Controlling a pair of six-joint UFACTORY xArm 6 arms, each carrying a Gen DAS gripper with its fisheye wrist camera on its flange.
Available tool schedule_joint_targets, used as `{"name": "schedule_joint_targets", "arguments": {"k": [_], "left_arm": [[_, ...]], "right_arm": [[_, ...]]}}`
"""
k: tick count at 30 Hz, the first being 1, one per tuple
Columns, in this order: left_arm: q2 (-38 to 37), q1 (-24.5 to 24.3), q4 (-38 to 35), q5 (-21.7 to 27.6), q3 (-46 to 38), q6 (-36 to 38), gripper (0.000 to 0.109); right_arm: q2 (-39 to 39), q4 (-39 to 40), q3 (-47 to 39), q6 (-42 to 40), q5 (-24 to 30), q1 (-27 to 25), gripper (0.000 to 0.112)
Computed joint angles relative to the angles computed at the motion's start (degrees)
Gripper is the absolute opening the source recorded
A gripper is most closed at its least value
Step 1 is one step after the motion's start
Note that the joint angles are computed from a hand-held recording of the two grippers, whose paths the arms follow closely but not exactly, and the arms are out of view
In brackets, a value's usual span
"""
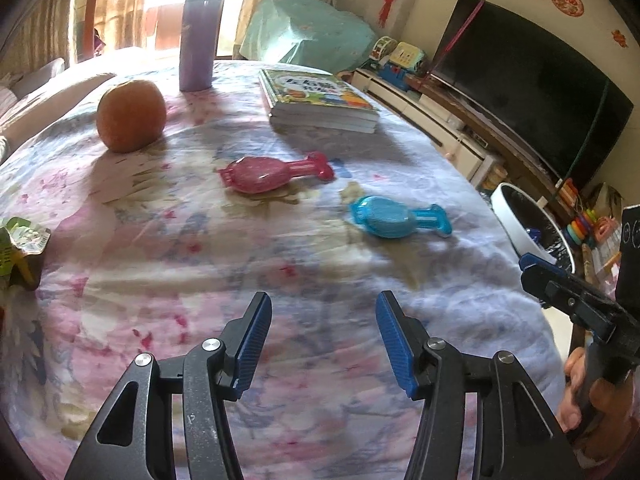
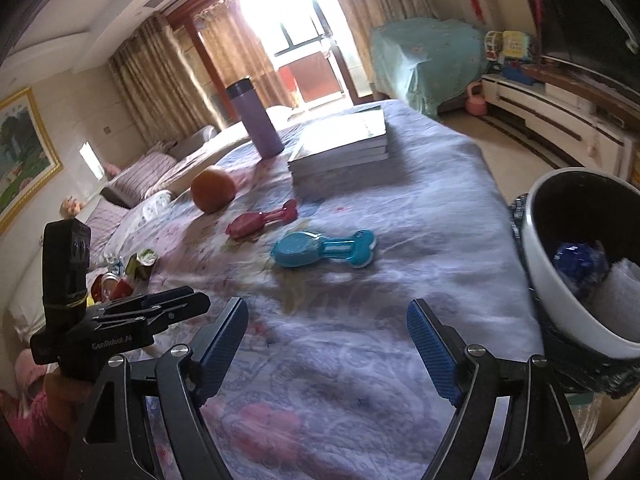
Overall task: Collect trash
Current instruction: 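Move both grippers back to the pink and blue brushes on the bed, then grasp the pink brush with the left gripper while the right grasps the blue brush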
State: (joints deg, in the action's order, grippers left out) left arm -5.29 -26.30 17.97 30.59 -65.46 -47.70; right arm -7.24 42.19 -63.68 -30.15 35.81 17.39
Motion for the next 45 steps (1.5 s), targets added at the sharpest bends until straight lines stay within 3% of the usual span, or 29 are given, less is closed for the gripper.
{"name": "schedule_joint_targets", "arguments": {"k": [13,24,31,34,39,45], "left_arm": [[5.8,3.7,-3.0,2.5,-5.7,9.5,0.058],[18.9,7.6,-2.9,8.3,-22.6,26.1,0.071],[26.8,8.6,-3.4,11.4,-31.7,31.7,0.072],[28.9,9.0,-5.0,11.6,-33.8,32.8,0.072],[28.7,8.9,-5.8,10.7,-33.1,31.9,0.050],[23.9,7.0,-6.2,10.9,-27.9,26.8,0.050]], "right_arm": [[7.2,-1.0,-7.6,-5.8,3.9,0.8,0.083],[16.2,-7.2,-18.9,-12.4,9.3,1.5,0.083],[23.1,-12.6,-27.7,-12.9,15.9,2.3,0.083],[25.0,-16.7,-29.1,-10.6,16.2,2.8,0.081],[24.3,-15.8,-27.8,-6.7,14.9,1.8,0.032],[19.7,-11.2,-22.2,-3.4,13.5,-0.2,0.018]]}}
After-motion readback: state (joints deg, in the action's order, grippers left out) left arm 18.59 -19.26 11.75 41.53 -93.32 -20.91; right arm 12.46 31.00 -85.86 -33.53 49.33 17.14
